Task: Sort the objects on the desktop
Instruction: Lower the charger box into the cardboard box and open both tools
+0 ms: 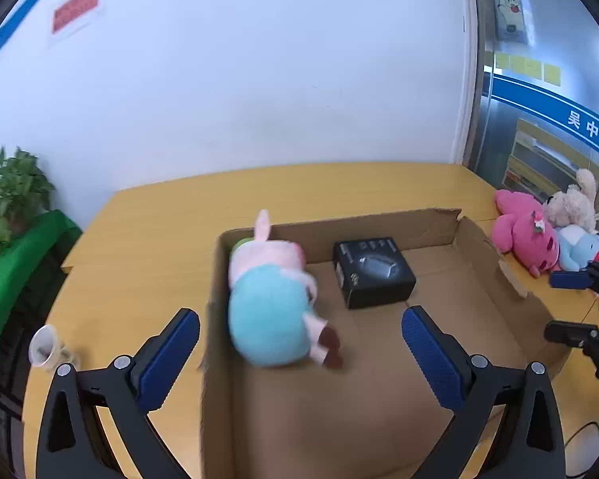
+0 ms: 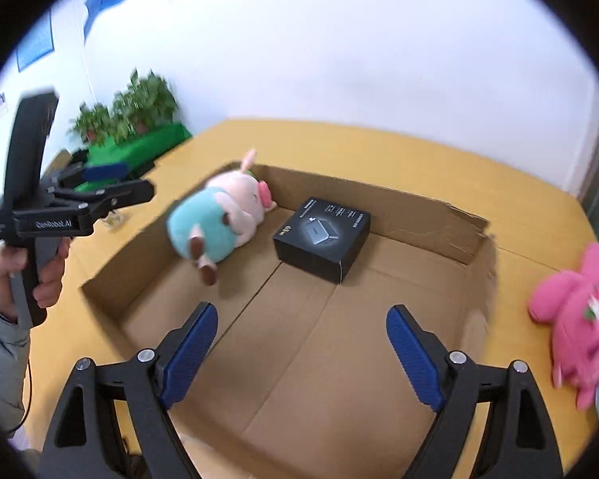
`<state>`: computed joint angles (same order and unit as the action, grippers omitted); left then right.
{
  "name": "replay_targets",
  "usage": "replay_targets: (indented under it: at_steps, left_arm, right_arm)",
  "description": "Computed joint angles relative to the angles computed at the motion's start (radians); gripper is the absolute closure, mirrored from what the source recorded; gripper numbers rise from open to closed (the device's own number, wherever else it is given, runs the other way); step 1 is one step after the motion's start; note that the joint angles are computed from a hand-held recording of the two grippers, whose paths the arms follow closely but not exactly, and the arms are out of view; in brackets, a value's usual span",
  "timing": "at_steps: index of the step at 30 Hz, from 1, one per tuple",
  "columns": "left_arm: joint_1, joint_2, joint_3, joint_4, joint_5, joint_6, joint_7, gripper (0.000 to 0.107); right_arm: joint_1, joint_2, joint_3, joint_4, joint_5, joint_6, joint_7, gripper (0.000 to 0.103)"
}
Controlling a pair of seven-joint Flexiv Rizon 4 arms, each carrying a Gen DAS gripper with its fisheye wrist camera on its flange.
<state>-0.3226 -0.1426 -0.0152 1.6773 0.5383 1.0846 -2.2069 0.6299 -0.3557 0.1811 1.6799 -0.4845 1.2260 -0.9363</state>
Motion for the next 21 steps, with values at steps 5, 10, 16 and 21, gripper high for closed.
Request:
replay_targets:
  at_steps: [5,10,16,21]
  left_arm:
    - [-0.056,0.147,-0.021,0.098,0.275,-0.090,-0.329,0.004]
    - [-0.044,0.227,-0.133,0.141,0.435,-0.128,-0.518,0.004]
    - [-0.015,0.276,-0.194,0.173,0.378,-0.117,-0.532,0.004]
    - [0.005,0.320,-0.255,0.190,0.406,-0.132,-0.534,0.004]
  right_arm:
    - [0.080,0.094,-0.066,0.134,-0.222,-0.092,0.293,0.016]
    - [0.080,0.156,-0.046,0.233,-0.439,-0.057,0.533,0.016]
    - [0.060,0.217,0.025,0.265,-0.577,-0.137,0.677,0.016]
    - [0.035,0.240,0.058,0.275,-0.653,-0.166,0.764,0.016]
